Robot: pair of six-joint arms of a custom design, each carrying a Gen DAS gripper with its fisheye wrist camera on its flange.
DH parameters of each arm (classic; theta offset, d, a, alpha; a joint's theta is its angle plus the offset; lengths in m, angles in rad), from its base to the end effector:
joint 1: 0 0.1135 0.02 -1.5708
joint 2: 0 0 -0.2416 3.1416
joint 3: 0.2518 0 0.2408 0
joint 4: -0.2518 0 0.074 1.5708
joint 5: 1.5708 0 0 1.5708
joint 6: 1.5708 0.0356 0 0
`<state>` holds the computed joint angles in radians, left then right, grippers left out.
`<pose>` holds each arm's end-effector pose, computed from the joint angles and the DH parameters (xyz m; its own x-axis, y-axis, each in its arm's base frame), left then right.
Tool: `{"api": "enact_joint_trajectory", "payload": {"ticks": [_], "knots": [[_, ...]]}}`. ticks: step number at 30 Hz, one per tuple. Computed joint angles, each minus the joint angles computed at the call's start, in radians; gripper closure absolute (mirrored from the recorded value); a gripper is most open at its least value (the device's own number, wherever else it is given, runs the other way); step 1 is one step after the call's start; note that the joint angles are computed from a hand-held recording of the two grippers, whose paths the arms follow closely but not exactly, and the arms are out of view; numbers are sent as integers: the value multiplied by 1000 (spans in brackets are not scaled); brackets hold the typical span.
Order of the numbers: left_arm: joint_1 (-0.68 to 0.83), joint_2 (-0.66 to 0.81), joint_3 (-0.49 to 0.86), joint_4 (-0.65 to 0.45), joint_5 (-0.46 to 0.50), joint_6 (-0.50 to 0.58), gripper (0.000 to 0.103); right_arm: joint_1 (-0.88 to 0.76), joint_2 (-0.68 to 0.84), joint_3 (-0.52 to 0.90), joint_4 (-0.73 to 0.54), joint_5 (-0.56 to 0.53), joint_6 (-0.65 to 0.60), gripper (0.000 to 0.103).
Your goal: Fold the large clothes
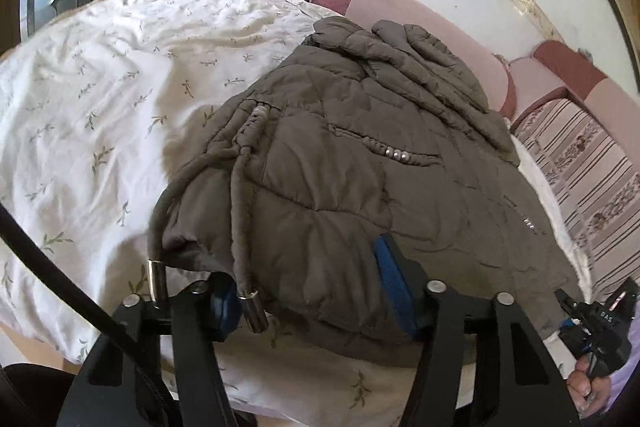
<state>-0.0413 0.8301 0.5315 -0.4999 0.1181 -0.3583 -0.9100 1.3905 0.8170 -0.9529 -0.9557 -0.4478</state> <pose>0.1735 -0.0114 0.2022 -0.7134 -0.3190 -0.6239 -0.1356 0.9364 -0.3237 0.1514 -0.1474 0.1806 -0.7403 0.5452 -0.3933 0.1251 0.6865 0.7162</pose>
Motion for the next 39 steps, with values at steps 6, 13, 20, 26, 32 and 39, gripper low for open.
{"api": "enact_joint_trajectory", "payload": {"ticks": [6, 13, 20, 26, 32, 39], "knots": [[-92, 42, 2, -1, -111, -12, 44, 56, -69, -73, 121, 53, 73, 78], [-214, 52, 3, -16, -294, -43, 40, 29, -96, -97, 136, 45, 32, 78], [-253, 25, 2, -24, -367, -45, 54, 56, -210, -108, 140, 99, -17, 83], [-321, 79, 4, -9, -459, -55, 52, 79, -220, -132, 179, 133, 19, 80], [-425, 136, 17, -14, -607, -62, 49, 87, -245, -143, 194, 156, 23, 79], [-446, 160, 21, -9, -665, -51, 43, 85, -225, -131, 183, 152, 16, 79]]}}
